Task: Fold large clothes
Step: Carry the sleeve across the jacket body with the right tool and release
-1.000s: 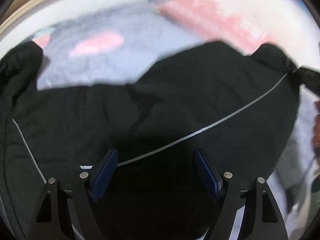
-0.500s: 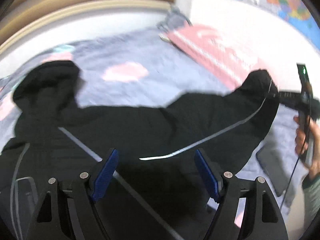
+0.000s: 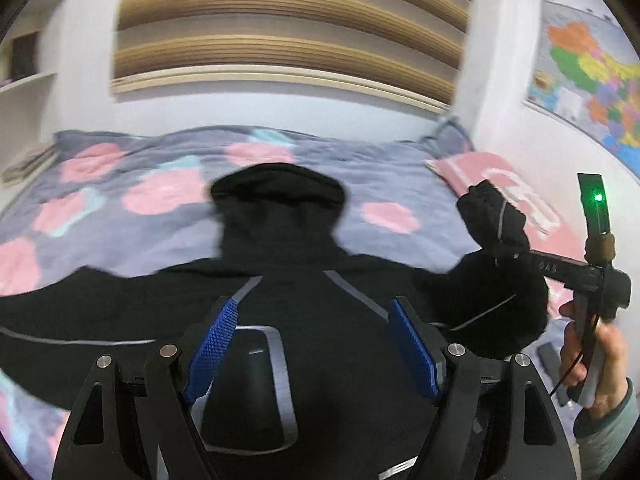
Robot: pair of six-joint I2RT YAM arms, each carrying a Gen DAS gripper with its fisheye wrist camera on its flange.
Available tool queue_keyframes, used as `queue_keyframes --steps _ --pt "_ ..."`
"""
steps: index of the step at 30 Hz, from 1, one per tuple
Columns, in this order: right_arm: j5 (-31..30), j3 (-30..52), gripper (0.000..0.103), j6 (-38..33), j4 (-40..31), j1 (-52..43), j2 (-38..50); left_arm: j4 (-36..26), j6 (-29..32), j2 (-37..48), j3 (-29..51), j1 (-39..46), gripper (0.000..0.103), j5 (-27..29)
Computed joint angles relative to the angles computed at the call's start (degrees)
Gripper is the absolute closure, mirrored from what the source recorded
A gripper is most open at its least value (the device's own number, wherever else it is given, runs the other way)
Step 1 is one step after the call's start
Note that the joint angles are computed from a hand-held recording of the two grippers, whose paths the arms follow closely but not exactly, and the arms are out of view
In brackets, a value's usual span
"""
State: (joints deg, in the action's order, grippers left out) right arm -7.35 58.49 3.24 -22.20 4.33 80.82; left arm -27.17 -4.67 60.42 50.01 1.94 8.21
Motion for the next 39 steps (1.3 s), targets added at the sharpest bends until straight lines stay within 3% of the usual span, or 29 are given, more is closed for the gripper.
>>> queue_keyframes --steps 4,8,14,18,19,20,21,22,25,29,35,39 --pt "7.46 1.28 0.089 5.62 2.58 15.72 4.61 -1.96 5.91 -3.79 -3.0 14.12 0.024 8.13" --pt "13.9 6.41 0.089 9.97 4.84 29.0 15.45 -3.28 11.65 -4.35 -5.06 26.17 0.024 15.32" --pt "13.4 16.96 0.088 14.78 4.14 35.75 35.25 -1.69 17.47 -0.2 -8.32 36.48 0.024 20.52" --pt "16.68 21.47 0.083 14.89 4.62 38.23 43.23 -0.77 19.92 3.82 -8.42 39.41 0.024 21.79" --pt "17.25 21.32 0.08 14.71 5.15 38.5 43.62 -0.75 20.43 5.11 -8.18 39.79 0.024 21.96" --pt "16.63 21.5 0.072 14.15 5.18 38.46 43.8 -0.79 20.76 5.99 -7.93 40.0 0.024 21.98" --pt "14.7 20.12 0.058 13.85 6.1 38.07 42.95 -0.77 20.84 7.09 -7.44 39.85 0.024 21.84" --pt "12.31 19.28 0.054 13.73 6.35 37.48 41.94 -1.09 21.24 7.9 -7.04 39.75 0.024 21.99" --pt "6.44 14.25 0.053 14.44 7.74 35.67 35.62 -2.78 21.9 8.57 -5.64 38.41 0.024 22.22" --pt "5.7 2.34 0.053 12.95 10.59 33.18 19.49 -6.84 23.49 8.26 -2.49 36.9 0.024 23.01" --pt "5.99 -6.33 0.053 9.11 5.14 21.5 0.65 -11.49 20.87 12.06 4.54 30.23 0.024 23.0" --pt "4.85 -8.74 0.053 5.07 1.53 10.12 -5.67 -3.07 15.23 20.87 3.43 20.7 0.024 16.53"
